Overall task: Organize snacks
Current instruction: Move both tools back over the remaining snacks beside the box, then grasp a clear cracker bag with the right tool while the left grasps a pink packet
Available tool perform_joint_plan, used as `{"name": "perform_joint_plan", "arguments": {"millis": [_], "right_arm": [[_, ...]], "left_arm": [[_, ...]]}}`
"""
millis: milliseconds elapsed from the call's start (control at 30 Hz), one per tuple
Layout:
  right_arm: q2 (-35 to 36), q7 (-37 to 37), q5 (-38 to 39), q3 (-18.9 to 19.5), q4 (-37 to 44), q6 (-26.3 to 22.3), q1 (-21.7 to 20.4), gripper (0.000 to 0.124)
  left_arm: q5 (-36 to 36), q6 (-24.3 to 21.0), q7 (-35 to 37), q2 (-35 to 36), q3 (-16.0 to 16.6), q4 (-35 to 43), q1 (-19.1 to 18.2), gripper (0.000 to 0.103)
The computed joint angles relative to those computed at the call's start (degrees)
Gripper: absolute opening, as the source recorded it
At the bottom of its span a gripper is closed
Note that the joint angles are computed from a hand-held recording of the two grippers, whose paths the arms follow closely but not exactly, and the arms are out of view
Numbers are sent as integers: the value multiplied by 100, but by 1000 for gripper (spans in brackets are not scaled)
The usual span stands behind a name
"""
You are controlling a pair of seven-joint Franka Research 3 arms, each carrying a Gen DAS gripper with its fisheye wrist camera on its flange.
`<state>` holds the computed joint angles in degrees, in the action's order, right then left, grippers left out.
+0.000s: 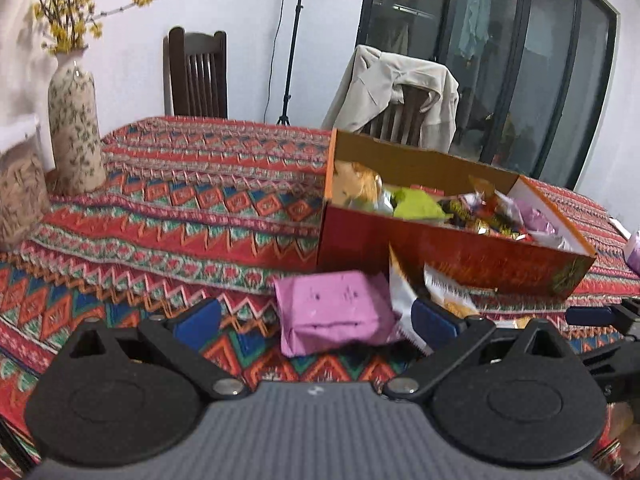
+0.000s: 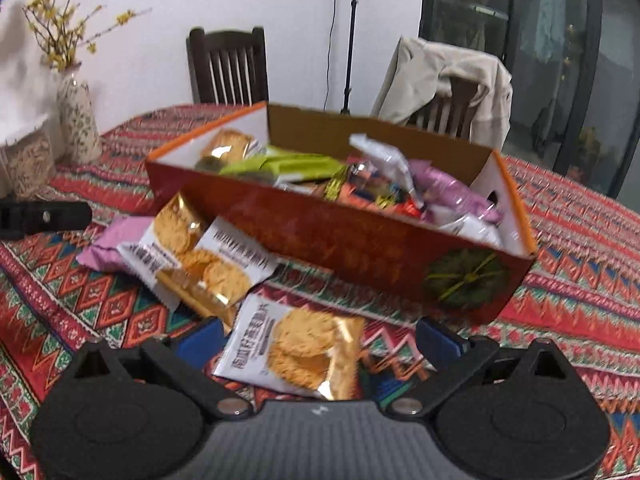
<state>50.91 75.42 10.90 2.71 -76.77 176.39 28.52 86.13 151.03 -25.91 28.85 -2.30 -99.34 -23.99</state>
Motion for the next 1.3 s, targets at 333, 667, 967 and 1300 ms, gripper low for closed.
{"name": "perform_joint_plan", "arguments": {"millis": [333,667,967,1300], "right_arm": [[510,667,-143,-253,688,-399,219,101],[176,-375,-36,687,-89,321,-388,64],[150,-980,275,1530,-457,1041,-1006,38],[144,-645,-78,2053,-798,1863,-1510,38]], "left_arm": [[566,321,-641,106,40,-3,77,103],[459,351,-729,105,-4,-47,170,103],[127,222,-529,60,-7,-65,172,103],[-1893,-393,1779,544,-73,766,212,103]]}}
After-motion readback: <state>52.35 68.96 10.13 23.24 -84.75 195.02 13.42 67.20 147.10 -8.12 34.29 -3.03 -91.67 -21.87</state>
